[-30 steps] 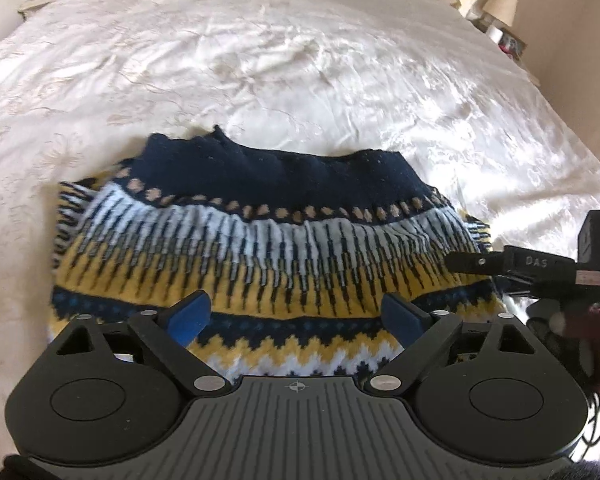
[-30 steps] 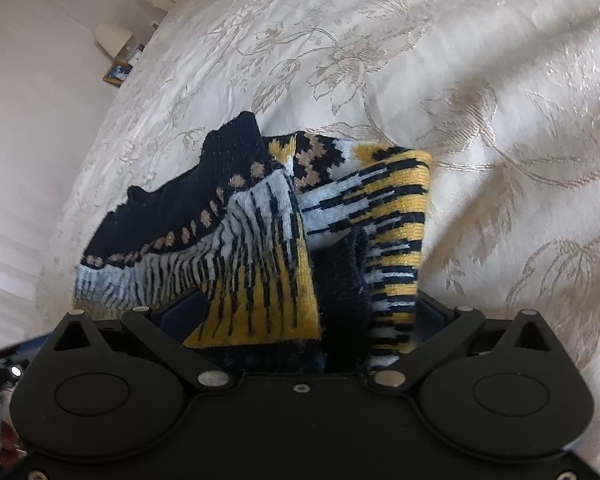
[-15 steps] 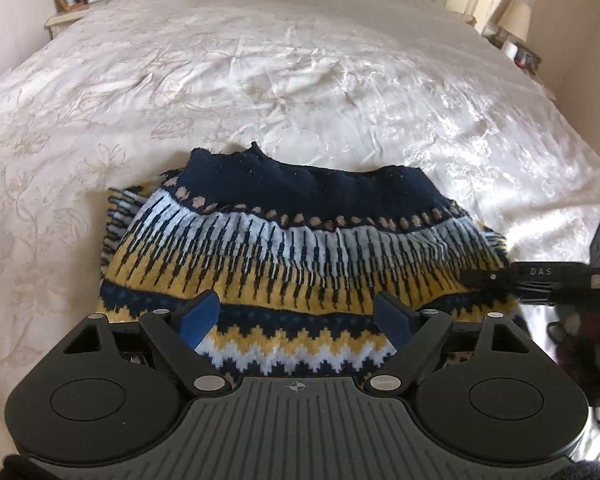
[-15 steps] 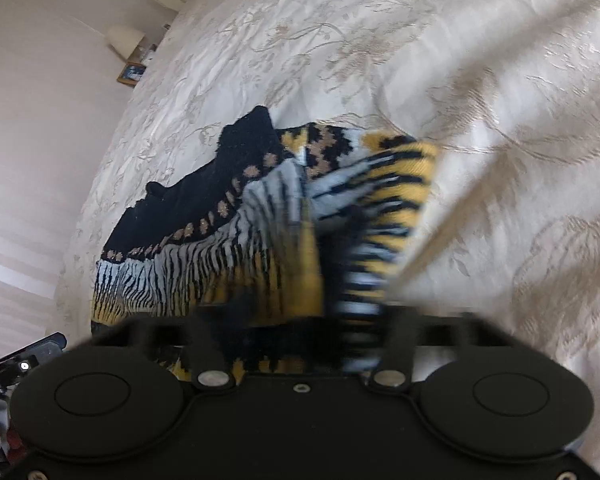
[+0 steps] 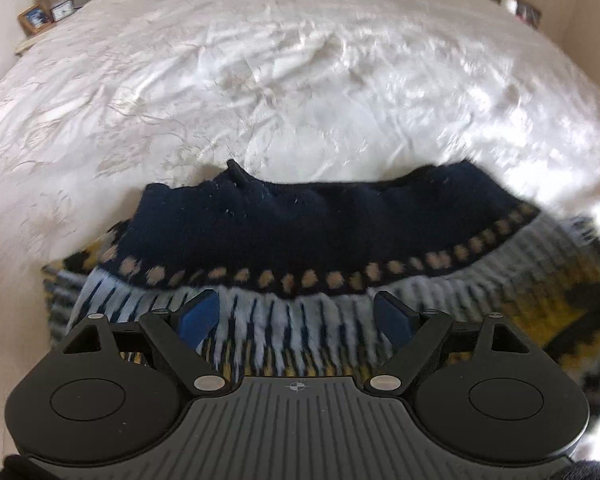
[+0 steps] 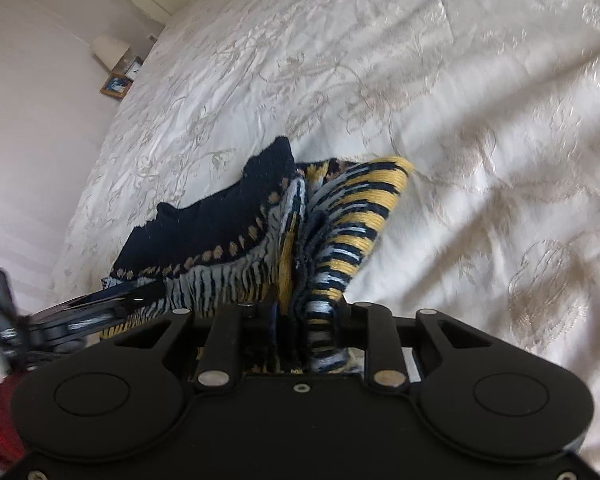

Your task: Fold small clothes

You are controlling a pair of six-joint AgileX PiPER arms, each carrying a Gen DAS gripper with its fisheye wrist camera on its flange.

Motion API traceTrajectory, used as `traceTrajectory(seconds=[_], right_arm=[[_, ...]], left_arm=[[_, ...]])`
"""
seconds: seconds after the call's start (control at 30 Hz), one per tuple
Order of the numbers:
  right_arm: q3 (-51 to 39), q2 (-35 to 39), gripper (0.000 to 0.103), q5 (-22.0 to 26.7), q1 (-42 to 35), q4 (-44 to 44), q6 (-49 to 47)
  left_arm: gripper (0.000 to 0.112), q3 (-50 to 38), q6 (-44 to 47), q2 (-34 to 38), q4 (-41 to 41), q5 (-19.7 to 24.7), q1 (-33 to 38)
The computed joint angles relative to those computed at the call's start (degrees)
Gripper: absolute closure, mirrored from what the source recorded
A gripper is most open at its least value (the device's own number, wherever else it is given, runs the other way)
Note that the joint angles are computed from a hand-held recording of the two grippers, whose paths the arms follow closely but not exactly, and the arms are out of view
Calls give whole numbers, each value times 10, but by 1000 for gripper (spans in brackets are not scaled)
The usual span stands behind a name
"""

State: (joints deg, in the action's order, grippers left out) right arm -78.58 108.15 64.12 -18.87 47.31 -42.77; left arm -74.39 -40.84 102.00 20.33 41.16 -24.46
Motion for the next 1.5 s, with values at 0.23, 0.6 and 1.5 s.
traceTrajectory(seconds=[0.23,0.6,1.5], right_arm=[[4,-51,72,-26,46,-46,61],[-6,-130,74,-61,184,-65,192],[-50,-19,58,-235,504,-130,407]], left_arm=[[28,26,114,-10,-105,-40,47],[28,220,244,-290,-212,-46,207],[28,256,728,-304,-519,85,601]])
